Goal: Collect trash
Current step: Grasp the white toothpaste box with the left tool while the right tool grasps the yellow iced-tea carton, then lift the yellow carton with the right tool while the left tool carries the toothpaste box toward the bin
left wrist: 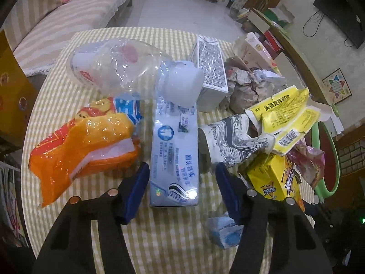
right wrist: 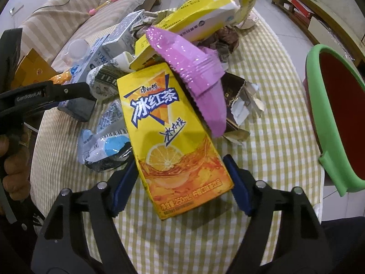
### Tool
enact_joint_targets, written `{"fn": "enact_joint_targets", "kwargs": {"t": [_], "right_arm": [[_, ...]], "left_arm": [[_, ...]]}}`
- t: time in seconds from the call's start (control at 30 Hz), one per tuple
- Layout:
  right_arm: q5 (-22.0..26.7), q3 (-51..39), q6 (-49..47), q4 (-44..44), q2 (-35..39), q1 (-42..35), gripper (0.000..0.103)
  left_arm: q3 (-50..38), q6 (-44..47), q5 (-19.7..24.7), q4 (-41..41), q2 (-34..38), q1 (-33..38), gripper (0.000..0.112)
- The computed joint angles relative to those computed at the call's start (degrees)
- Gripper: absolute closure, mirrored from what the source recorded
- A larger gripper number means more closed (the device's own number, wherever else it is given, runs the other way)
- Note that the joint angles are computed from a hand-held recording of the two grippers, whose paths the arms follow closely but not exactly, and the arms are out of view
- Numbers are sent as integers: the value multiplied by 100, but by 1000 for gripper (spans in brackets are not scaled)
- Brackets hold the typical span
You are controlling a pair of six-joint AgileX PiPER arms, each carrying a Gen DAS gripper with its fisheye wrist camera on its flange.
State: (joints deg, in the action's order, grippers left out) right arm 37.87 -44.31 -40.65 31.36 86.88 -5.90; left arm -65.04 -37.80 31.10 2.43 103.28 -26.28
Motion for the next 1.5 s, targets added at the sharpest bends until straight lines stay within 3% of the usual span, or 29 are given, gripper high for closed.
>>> {"fn": "enact_joint_targets", "kwargs": {"t": [0.27, 0.5, 0.63, 0.67, 0.8, 1.33, 1.5], "right_arm": [[122, 40, -68, 6, -196, -158, 32], [64, 73, -50, -40, -245, -116, 32], [-47, 148, 0, -48, -247, -39, 32], [-63, 165, 61, -76, -258, -19, 32], [10, 166, 54, -42, -347, -100, 33], [1070, 308, 54, 50, -1377, -530, 37], [1298, 410, 23, 99, -1848, -720, 39]], "left_arm": [[118, -649, 15, 489, -192, -46, 56], [-171, -681, 489, 529, 2, -50, 57], [-329, -571, 588, 482, 231, -5, 68], [-395, -413, 597, 356, 308, 26, 75], [-426, -442, 646, 434, 289, -64, 77], [851, -1533, 861, 1218, -1491, -955, 78], [1079, -2015, 1163, 1581, -2056, -1426, 78]]}}
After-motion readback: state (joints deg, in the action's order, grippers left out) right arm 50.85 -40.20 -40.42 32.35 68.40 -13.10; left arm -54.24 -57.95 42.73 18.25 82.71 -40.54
